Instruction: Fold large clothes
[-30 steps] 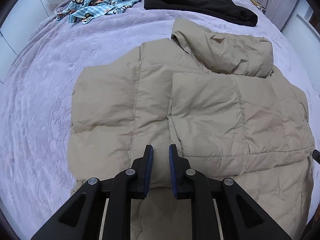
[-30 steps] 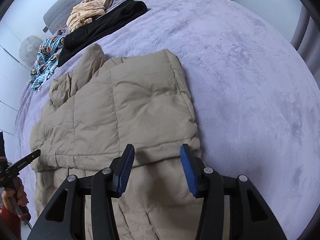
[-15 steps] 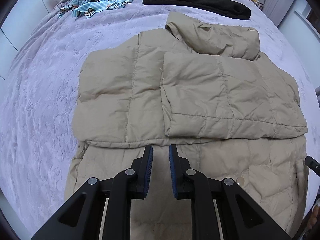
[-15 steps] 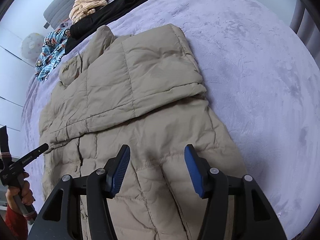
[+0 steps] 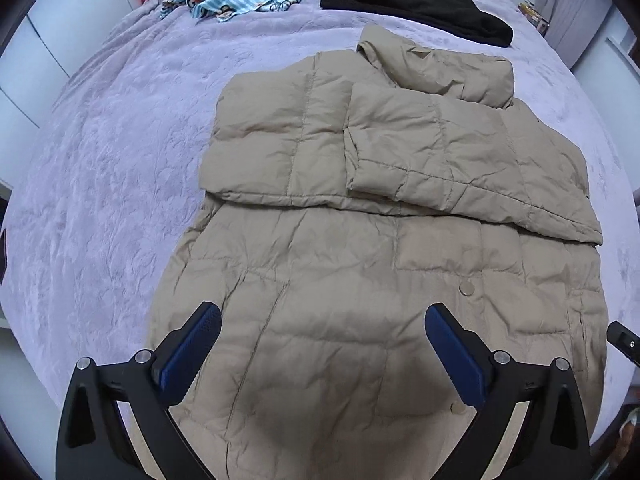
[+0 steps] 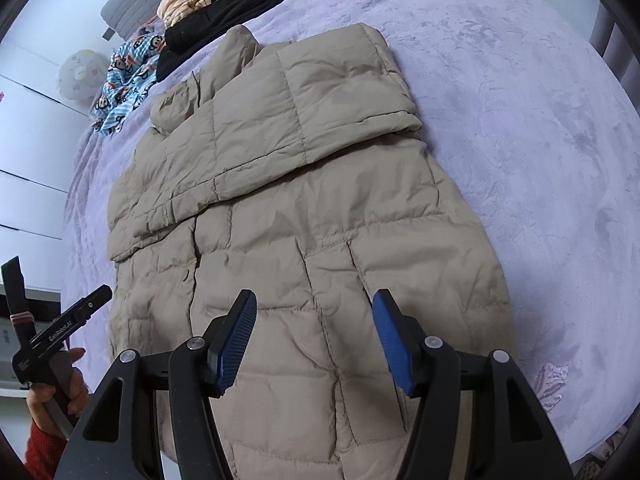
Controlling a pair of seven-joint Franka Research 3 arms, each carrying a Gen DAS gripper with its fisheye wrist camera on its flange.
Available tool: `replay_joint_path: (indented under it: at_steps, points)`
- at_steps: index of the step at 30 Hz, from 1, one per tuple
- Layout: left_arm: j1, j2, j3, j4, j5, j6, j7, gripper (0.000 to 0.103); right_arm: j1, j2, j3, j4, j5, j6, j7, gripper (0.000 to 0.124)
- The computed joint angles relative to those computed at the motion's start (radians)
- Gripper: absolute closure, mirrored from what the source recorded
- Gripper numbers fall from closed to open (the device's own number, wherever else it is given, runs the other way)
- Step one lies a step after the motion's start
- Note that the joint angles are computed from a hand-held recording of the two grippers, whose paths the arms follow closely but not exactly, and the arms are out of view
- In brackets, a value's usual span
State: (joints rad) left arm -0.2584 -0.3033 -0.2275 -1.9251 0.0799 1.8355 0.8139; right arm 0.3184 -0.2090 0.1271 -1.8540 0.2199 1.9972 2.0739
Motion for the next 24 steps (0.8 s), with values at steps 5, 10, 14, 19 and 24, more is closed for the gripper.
replay_joint_path:
  at_steps: [5, 10, 14, 19, 24]
  points:
    - [-0.008, -0.054, -0.01, -0.02, -0.003, -0.049, -0.043, 0.001, 0.002, -0.043, -0.006, -0.035, 0.033, 0.016, -0.017, 0.042]
    - [-0.022, -0.098, -0.014, -0.024, -0.003, -0.094, -0.054, 0.001, 0.004, -0.078, -0.011, -0.076, 0.096, 0.034, -0.02, 0.033]
    - [-0.032, -0.136, -0.009, -0.045, -0.013, -0.108, -0.038, 0.001, 0.013, -0.101, -0.012, -0.101, 0.163, 0.029, -0.004, 0.033]
    - [-0.045, -0.2, 0.013, -0.108, -0.038, -0.113, 0.014, 0.001, 0.025, -0.127, 0.0, -0.128, 0.217, 0.009, 0.053, 0.033]
    - [-0.05, -0.291, 0.034, -0.191, -0.061, -0.113, 0.065, 0.001, 0.04, -0.195, 0.028, -0.214, 0.264, 0.073, 0.185, 0.033]
